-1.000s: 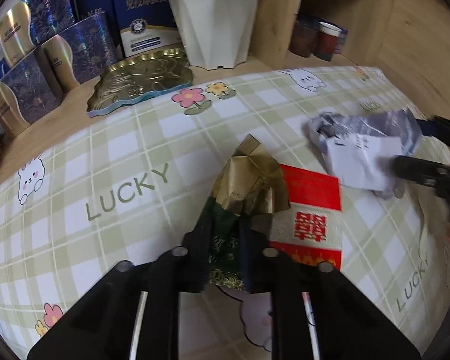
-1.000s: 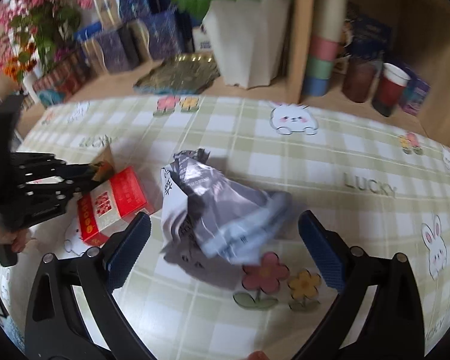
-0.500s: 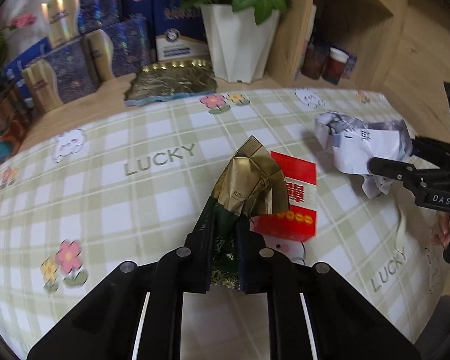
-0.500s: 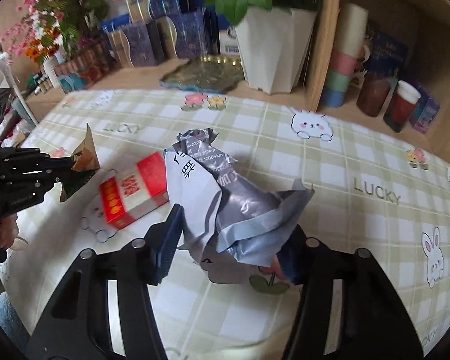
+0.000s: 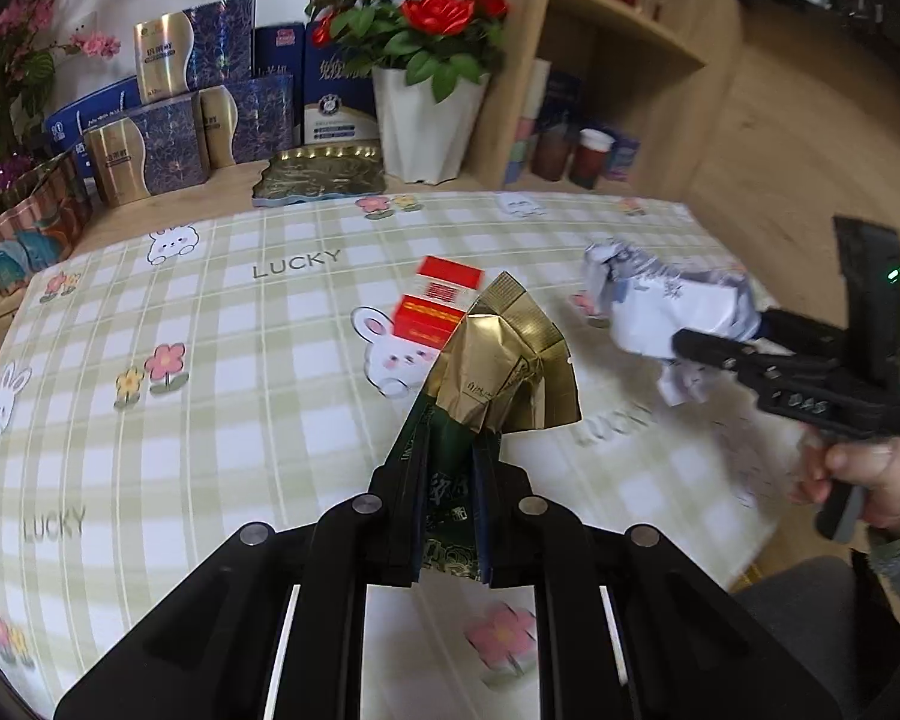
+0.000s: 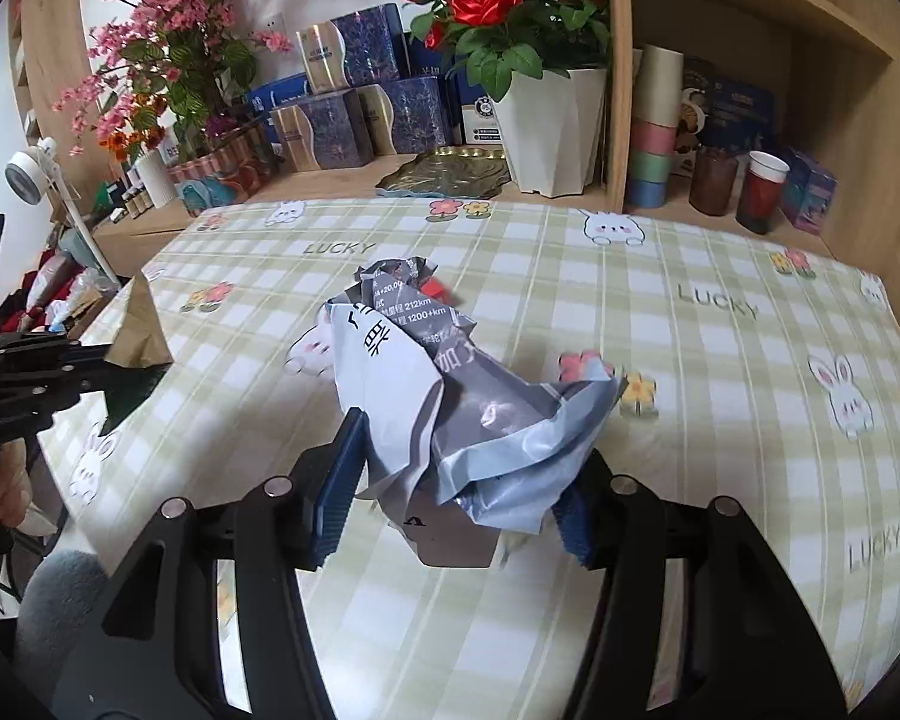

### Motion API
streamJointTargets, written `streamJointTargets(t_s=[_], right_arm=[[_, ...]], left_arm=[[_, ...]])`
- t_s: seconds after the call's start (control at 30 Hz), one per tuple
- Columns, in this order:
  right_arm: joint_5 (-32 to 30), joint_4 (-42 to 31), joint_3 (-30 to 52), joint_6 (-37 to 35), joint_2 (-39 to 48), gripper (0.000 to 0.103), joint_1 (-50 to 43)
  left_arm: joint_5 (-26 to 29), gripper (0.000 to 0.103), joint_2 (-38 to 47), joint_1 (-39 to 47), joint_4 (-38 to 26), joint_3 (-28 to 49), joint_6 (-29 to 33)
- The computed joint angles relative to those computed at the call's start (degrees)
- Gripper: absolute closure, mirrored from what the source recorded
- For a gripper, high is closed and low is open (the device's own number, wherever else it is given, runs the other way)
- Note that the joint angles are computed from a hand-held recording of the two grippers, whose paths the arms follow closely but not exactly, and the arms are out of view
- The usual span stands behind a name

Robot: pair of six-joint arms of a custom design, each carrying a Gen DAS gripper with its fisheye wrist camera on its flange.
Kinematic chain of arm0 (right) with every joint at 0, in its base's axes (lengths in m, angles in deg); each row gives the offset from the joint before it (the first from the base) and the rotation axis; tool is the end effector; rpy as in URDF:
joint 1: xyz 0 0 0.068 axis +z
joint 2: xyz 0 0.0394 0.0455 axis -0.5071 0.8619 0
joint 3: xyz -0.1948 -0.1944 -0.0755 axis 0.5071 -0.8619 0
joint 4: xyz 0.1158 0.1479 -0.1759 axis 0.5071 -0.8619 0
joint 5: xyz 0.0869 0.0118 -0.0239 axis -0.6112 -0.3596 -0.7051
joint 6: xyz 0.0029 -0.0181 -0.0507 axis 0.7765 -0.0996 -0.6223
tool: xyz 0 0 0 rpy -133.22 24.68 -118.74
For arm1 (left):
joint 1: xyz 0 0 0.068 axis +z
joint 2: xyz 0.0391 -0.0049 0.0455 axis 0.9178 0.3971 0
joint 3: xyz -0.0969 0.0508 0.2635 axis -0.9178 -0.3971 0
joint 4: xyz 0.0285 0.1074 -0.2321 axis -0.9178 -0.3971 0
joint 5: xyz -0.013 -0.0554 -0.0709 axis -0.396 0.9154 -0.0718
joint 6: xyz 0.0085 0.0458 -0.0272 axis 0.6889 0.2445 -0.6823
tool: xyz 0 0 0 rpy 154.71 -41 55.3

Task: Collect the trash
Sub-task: 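Carry the grey bag and candy wrapper down over the bin with both grippers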

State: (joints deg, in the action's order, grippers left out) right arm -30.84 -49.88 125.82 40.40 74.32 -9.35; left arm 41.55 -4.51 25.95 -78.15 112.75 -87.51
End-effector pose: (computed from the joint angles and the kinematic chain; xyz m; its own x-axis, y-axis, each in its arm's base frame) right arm 0.1872 0.0738 0.3015 -0.6921 -0.1111 -0.7132 -0.2879 0.9486 0.1317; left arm 0.1810 -0.1510 0.3185 -0.7117 0.2047 -0.6721 0.4001 0.9044 -0.1483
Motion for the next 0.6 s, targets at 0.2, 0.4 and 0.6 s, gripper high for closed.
streamJointTargets(t_s=[0.2, 0.4, 0.6], right_arm=[[4.67, -6.98, -3.39, 6.24, -11.64, 0.046, 7.35], [15.33, -15.82, -3.33, 16.99, -19.94, 0.046, 23.14], [33.15, -27.1, -1.03, 37.85, -21.24, 0.046, 50.56]], left_arm=[[-10.83, 0.09, -9.37, -13.92, -6.63, -1.44, -10.0], [-23.74, 0.09, -14.46, -32.06, -14.56, -2.18, -25.09], [-35.96, 0.09, -14.25, -51.22, -26.21, -0.46, -45.88]])
